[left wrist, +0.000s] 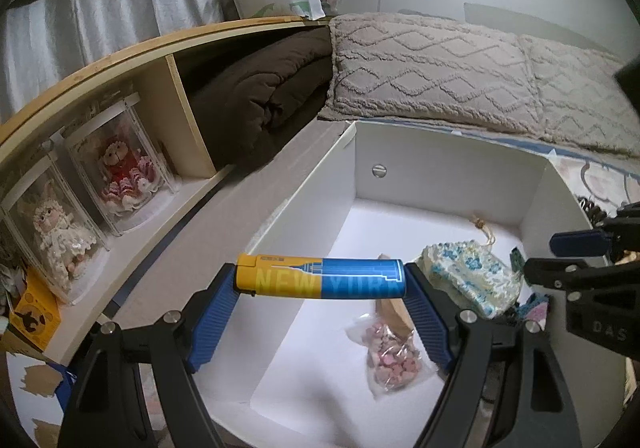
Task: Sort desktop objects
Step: 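Open the right tool to drop the green clip while the left tool releases the lighter into the box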
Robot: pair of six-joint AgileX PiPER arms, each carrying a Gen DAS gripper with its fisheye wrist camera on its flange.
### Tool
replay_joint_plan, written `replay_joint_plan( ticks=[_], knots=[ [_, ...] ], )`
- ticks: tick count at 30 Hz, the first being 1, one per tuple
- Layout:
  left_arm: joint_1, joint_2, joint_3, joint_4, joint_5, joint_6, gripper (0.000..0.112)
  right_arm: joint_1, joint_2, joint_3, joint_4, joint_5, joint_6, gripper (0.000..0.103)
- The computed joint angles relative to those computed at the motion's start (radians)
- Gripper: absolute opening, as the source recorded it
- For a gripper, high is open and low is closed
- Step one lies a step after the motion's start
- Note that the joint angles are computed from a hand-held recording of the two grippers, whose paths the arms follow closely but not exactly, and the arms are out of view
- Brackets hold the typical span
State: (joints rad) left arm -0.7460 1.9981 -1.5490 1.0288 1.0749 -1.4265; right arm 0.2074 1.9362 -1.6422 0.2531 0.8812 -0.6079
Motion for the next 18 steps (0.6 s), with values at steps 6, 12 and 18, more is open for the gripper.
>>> replay_joint_plan(
  ticks=[6, 12, 18],
  knots=[
    [0.002, -0.005, 0.007, -0.012, -0.004, 0.013, 0.081, -0.019, -0.015, 0.031, 0.044, -0.001, -0.034, 0.031],
    [-0.004, 0.006, -0.005, -0.026, 0.008, 0.036, 0.088, -0.03, -0.04, 0.069, 0.075, -0.03, -0.059, 0.089],
    [-0.005, 0.003, 0.002, -0.026, -0.001, 0.025, 0.088, -0.028, -0.061, 0.098, 0.091, -0.056, -0.08, 0.089]
  ],
)
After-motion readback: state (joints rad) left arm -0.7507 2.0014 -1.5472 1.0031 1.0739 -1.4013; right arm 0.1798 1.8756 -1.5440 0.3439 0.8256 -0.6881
